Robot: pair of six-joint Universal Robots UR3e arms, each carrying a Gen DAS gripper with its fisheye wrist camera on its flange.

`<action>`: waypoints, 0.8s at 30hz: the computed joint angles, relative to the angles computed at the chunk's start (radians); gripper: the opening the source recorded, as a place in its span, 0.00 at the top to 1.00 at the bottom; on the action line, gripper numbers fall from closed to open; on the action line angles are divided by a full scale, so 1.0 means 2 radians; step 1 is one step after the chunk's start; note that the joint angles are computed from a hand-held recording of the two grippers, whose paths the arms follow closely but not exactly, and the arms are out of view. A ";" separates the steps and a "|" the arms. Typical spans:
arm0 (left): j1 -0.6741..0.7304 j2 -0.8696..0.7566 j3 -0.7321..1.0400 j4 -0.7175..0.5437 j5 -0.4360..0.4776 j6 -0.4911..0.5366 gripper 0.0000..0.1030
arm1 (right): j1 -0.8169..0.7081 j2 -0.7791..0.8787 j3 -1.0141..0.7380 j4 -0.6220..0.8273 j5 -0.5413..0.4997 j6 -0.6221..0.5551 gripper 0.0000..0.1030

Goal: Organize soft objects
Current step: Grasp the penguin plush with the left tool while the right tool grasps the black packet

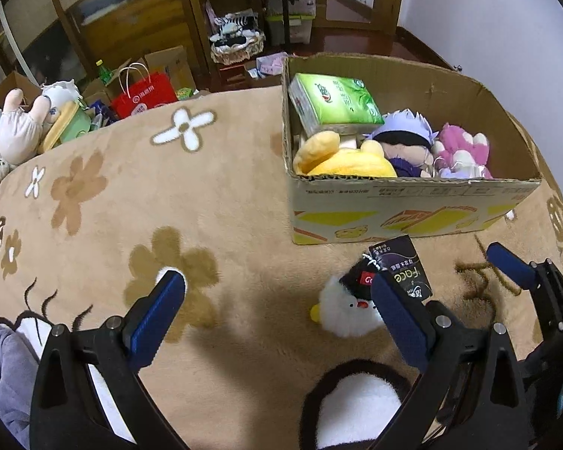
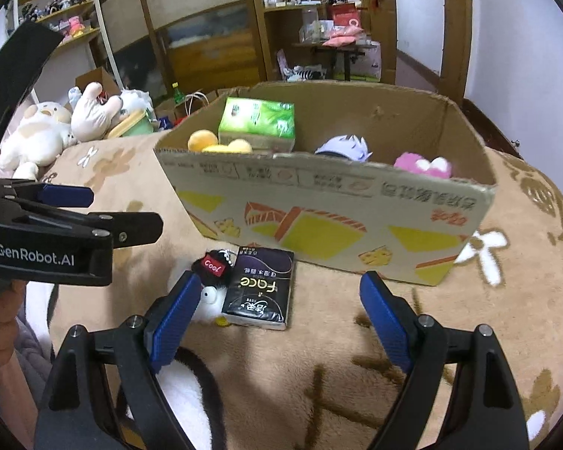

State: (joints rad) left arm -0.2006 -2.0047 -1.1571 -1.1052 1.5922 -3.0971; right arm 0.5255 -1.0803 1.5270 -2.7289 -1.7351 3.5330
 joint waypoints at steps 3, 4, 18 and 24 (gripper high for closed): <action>-0.002 -0.016 0.015 -0.008 -0.005 -0.002 0.04 | 0.000 0.015 -0.014 0.009 0.002 0.001 0.12; -0.002 -0.022 0.020 -0.012 -0.008 -0.003 0.04 | -0.001 0.019 -0.019 0.012 0.003 0.001 0.12; 0.000 -0.094 0.093 -0.079 -0.044 -0.010 0.04 | 0.009 0.083 -0.099 0.089 0.007 -0.004 0.12; 0.001 -0.122 0.122 -0.106 -0.050 -0.010 0.04 | 0.010 0.095 -0.114 0.101 0.013 -0.007 0.18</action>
State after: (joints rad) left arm -0.1981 -2.2477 -0.9126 -1.3163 1.4917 -3.1178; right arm 0.5455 -0.8905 1.2990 -2.5271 -1.7085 3.5192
